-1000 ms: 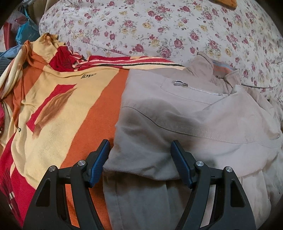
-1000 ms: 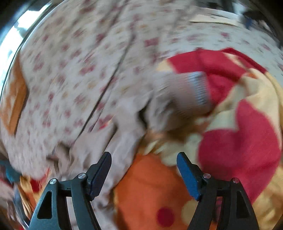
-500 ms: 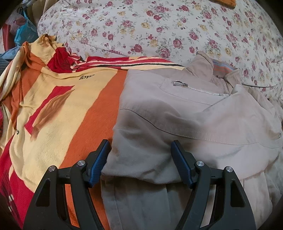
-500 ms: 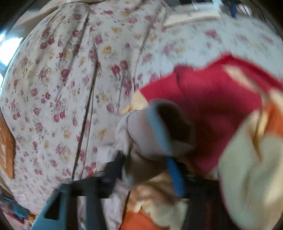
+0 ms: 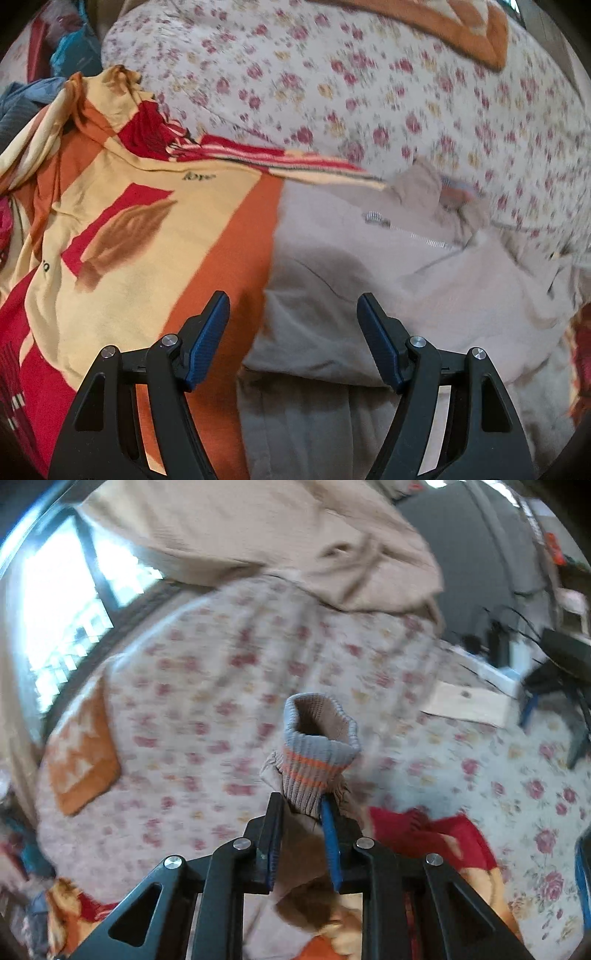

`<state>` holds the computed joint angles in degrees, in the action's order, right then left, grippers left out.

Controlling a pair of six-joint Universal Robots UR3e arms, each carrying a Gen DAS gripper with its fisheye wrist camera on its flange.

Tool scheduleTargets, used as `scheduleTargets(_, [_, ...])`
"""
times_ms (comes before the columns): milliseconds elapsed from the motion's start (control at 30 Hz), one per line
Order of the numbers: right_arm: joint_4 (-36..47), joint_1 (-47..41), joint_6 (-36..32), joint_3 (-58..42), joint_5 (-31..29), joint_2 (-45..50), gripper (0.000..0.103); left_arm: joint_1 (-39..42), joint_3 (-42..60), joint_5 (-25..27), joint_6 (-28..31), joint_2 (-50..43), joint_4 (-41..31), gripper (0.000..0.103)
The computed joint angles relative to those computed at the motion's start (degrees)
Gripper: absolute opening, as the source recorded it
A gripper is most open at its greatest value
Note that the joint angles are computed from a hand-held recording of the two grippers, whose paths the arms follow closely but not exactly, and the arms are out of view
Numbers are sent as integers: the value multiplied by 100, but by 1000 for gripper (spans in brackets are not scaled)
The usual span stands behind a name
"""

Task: Fold large clothes

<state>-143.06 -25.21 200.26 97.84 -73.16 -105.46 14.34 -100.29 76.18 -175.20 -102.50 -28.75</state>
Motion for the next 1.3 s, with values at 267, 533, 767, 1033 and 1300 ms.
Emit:
scheduleTargets(267, [759,2222,-336,-2538,-880,1427,6,292,-58,-323,-6,153,-146,72])
scheduleTargets(533, [1099,2807,-98,-1803,-1179,1889,14,472,-204,-580,64,350,-262,72])
scheduleTargets(767, [1166,3776,-606,-1876,-2466,3393,53,311,-162,-399,89,222,-245,72])
scheduleTargets(1033, [1260,3410,-925,-2201,-3078,4460,26,208,56,-327,86,19,-289,72])
scheduleTargets(1300, [0,1916,-394,-535,-108,1718,18,391,-94,-595,-24,239,-200,72])
